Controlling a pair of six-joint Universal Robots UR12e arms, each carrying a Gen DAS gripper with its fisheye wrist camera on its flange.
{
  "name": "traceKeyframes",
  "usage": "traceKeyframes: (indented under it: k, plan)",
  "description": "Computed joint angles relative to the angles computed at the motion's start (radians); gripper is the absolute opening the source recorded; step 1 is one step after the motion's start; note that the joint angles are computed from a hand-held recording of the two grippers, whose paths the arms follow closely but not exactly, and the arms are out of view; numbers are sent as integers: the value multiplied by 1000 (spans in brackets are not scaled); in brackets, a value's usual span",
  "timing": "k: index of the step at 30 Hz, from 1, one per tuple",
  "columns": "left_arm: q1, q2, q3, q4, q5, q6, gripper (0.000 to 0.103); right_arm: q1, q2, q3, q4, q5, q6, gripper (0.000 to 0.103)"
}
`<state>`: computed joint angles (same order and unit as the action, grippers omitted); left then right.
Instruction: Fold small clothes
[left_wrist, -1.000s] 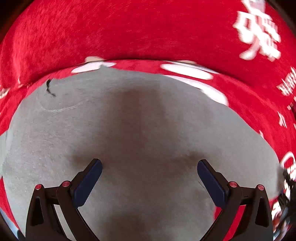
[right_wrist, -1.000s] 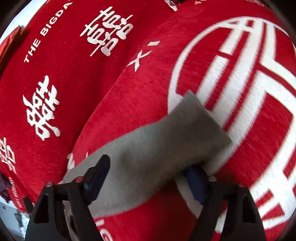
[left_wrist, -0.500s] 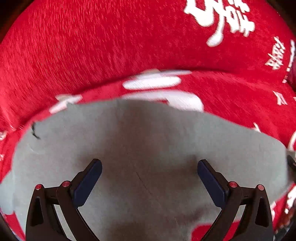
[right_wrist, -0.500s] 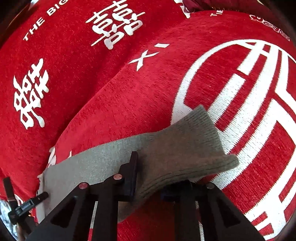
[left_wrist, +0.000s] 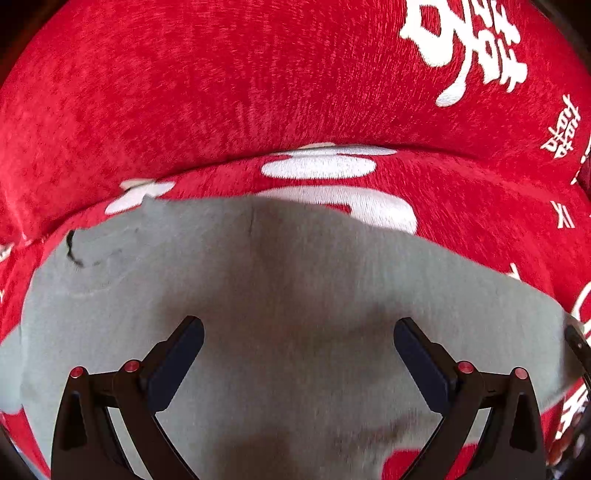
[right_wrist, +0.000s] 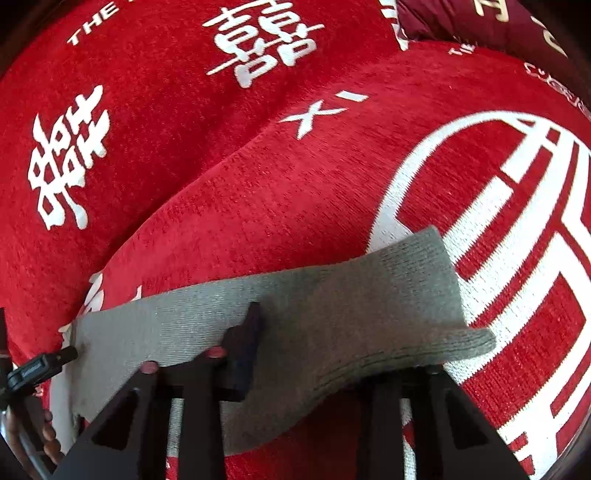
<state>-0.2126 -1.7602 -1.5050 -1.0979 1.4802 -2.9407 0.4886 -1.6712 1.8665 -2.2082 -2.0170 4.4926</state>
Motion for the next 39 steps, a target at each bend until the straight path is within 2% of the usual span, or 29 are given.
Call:
traceKeyframes:
  k: [2, 4, 6, 8, 12, 18, 24, 27, 29, 32, 35, 39]
  plan:
    - [13, 18, -18, -2, -17, 0, 103, 7, 10, -20, 23, -13, -12, 12]
    - [21, 25, -32, -16, -16, 4, 103, 20, 19, -44, 39, -44, -22, 10]
    - [14, 21, -31, -67, 2, 3, 103, 34, 31, -73, 53, -74, -40, 9]
    - [12, 20, -38, -25, -2, 19, 103, 48, 47, -108, 77, -104, -69, 9]
    - [17, 25, -26, -61, -13, 19, 103, 86, 95, -200, 135, -169, -144, 9]
    - [69, 54, -46, -78, -57, 17, 103, 136, 187, -344, 162, -236, -259, 8]
    - [200, 103, -89, -97, -152, 35, 103, 179, 315, -532, 189, -265, -376, 8]
    - [282, 123, -111, -116, -188, 24, 103, 203, 404, -655, 205, -278, -452, 8]
    - [344, 139, -128, -122, -238, 20, 103, 217, 466, -740, 211, -277, -498, 8]
    - [409, 157, -146, -120, -288, 3, 103, 237, 568, -876, 224, -270, -568, 8]
    - [468, 174, -164, -109, -294, -6, 103, 253, 678, -1021, 248, -226, -608, 8]
    - [532, 183, -170, -114, -322, -18, 103, 268, 828, -1222, 336, -153, -653, 8]
